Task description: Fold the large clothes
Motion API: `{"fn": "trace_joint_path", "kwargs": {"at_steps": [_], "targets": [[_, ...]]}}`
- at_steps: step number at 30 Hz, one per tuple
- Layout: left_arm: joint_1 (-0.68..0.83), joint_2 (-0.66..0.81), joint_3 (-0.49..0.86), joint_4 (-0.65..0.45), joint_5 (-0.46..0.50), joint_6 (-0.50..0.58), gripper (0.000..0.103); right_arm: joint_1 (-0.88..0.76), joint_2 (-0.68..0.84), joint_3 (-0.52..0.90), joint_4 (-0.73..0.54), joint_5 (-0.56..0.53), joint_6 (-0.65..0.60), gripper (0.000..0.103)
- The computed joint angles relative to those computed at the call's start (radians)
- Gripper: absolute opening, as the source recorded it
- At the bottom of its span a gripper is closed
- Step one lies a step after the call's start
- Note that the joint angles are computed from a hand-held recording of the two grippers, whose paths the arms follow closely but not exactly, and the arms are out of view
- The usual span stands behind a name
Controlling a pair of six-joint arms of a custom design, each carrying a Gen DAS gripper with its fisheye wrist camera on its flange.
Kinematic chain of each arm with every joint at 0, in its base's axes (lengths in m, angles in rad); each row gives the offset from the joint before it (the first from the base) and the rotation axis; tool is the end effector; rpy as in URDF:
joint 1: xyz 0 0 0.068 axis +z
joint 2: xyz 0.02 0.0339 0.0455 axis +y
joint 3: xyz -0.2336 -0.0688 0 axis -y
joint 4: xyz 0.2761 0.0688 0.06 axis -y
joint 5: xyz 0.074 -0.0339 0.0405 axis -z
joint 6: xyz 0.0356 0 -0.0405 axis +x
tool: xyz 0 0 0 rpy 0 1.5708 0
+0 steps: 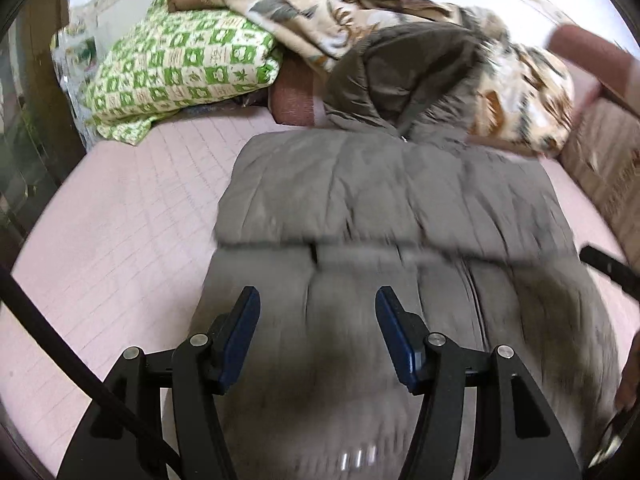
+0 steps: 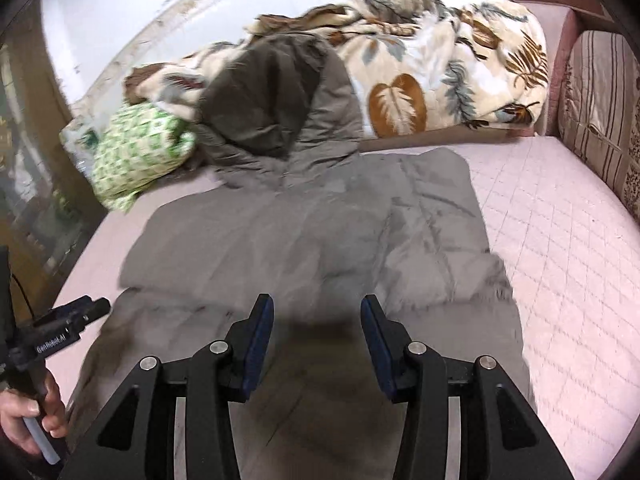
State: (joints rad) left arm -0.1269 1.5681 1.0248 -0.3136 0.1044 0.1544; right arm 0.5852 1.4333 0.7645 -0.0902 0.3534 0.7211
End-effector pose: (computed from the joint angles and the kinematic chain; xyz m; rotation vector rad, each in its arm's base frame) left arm 0.3550 -0.0490 0.1730 0.3866 2.3936 -0.1142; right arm 0.2733 0.1663 0.1469 0.3295 2.2636 0.2722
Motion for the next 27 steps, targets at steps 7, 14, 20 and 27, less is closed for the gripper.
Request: {"fn": "trace_joint_path", "kwargs": {"at_steps": [7, 14, 20, 27], "targets": [[0.026, -0.448, -0.425, -0.001, -0.019, 0.044, 0.059, 0.279, -0.126, -0.084, -0.112, 0.137, 0.132, 0.049], [0.001, -0.846, -0.788, 0.012, -0.120, -0.003, 0.060, 0.571, -0.105, -0.116, -0.279, 0.338, 0.494, 0.049], [-0.066, -0.805, -0.852, 0.110, -0.221, -0.002, 0.064, 0.621, 0.084, -0.081, -0.292, 0.298, 0.620, 0.051], [-0.037, -0.798, -0.858, 0.124, -0.190, 0.015, 0.067, 0.636, 0.133, -0.079, -0.275, 0.344, 0.632, 0.055]]}}
